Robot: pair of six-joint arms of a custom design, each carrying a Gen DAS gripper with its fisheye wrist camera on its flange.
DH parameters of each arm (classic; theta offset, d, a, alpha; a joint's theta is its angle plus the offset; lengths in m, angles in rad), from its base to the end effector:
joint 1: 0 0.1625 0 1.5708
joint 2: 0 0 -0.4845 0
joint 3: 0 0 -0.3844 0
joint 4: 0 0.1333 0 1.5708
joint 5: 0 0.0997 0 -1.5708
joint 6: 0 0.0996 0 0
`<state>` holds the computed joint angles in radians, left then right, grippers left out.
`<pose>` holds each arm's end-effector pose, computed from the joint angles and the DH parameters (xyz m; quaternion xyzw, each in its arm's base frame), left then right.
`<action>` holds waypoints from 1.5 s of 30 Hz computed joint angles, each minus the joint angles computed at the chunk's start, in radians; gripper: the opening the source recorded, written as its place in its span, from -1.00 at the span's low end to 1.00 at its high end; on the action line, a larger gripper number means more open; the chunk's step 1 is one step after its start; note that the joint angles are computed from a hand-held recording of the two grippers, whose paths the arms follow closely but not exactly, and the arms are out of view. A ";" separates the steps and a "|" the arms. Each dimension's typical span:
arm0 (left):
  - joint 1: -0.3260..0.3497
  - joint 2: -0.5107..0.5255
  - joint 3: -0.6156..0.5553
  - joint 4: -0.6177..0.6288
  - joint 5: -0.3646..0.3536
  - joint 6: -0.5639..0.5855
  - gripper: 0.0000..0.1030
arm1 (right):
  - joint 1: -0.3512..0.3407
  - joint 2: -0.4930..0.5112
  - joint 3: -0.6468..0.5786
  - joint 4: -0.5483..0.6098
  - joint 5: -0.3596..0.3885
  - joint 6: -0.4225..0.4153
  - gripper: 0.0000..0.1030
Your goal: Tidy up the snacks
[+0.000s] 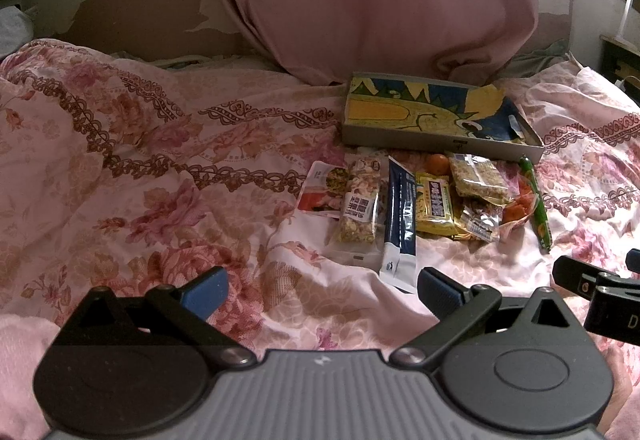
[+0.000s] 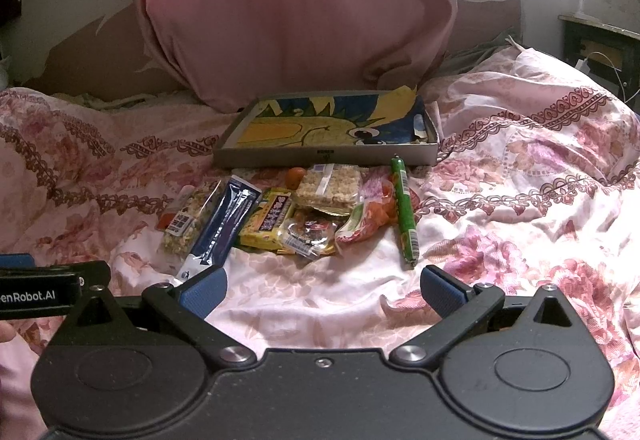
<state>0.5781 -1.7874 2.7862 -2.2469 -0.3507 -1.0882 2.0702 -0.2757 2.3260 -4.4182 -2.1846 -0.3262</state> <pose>-0.0332 -0.2925 0.2484 0.0533 0.8124 -0.4212 0.3996 0.2663 -0.3295 -0.0322 0.2451 -0.8518 0.3926 0.2454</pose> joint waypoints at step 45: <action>0.265 0.149 -0.099 -0.499 -0.175 0.466 0.99 | -0.069 -0.122 0.016 0.316 0.139 0.108 0.99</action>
<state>0.8428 -1.6389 2.6873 -2.7454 -0.5252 -0.6221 2.0016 -0.3975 2.3423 -4.1021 -2.0453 -0.2179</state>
